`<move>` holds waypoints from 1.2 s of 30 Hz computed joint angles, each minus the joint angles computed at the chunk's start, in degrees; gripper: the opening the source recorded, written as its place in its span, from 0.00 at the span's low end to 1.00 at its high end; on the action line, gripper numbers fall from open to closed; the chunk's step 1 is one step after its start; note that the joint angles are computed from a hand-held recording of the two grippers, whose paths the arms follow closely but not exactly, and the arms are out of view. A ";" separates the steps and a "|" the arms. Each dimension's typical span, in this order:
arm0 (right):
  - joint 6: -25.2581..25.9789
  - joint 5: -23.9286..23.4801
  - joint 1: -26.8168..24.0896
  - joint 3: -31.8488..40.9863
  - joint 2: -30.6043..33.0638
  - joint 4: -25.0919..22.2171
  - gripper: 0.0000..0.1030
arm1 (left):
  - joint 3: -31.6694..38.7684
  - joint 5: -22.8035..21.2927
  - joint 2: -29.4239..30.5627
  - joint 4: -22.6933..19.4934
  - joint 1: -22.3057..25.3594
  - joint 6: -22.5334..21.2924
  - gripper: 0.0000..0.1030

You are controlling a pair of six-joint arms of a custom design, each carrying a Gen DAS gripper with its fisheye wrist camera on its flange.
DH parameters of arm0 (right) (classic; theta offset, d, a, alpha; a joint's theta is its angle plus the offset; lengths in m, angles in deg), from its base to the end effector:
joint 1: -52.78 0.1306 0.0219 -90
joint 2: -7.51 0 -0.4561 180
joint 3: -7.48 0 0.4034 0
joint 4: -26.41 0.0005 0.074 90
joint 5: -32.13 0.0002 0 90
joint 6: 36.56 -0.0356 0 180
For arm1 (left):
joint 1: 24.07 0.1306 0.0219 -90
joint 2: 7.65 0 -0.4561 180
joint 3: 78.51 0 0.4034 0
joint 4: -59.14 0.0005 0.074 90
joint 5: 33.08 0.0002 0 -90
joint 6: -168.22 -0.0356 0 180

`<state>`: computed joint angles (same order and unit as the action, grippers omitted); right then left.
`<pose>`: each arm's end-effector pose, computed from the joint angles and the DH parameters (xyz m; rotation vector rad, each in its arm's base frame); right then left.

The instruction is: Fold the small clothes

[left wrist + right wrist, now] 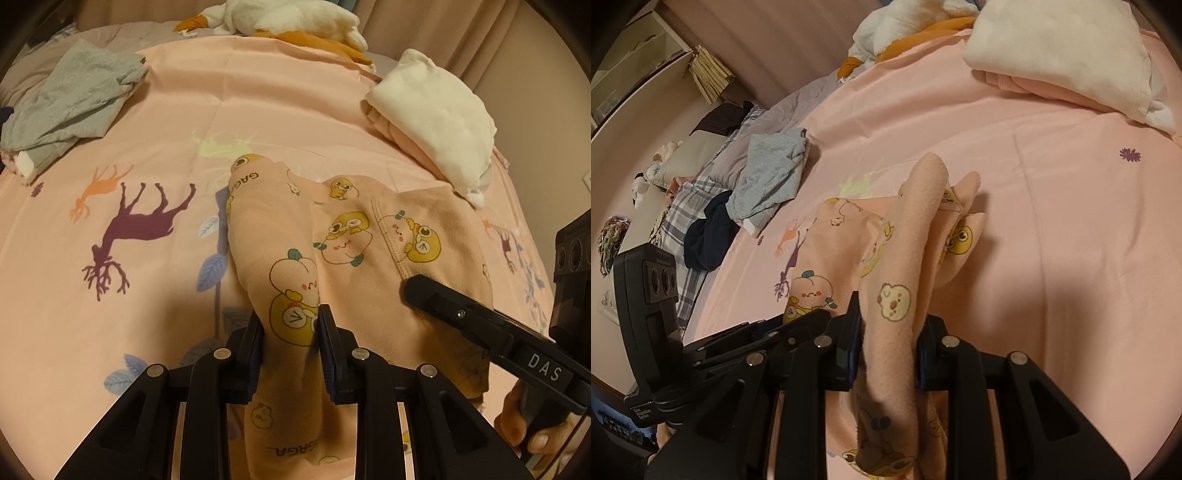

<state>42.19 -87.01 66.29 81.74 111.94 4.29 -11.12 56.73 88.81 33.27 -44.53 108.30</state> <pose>0.5293 0.1445 0.2863 -0.2699 2.4831 0.8138 0.4576 -0.1711 0.2980 -0.2165 2.5566 -0.3421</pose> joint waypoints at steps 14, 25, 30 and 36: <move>-1.14 3.46 -0.96 0.34 1.90 -2.57 0.42 | 0.48 -2.60 1.21 -2.26 0.11 -1.48 0.34; -2.24 3.82 -2.75 -1.24 0.93 -1.47 0.50 | -0.63 -6.03 0.42 -2.22 -0.05 -3.00 0.52; -1.79 5.04 -2.92 -1.75 0.34 -1.02 0.50 | -1.29 -6.75 -0.61 -2.37 -0.15 -3.76 0.52; -1.47 9.07 -2.14 -2.51 -0.97 0.69 0.50 | -2.27 -8.75 -2.23 -2.56 -0.64 -5.18 0.52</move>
<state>40.72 -77.94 64.15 79.24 110.97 4.98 -13.39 47.97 86.58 30.71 -45.17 103.12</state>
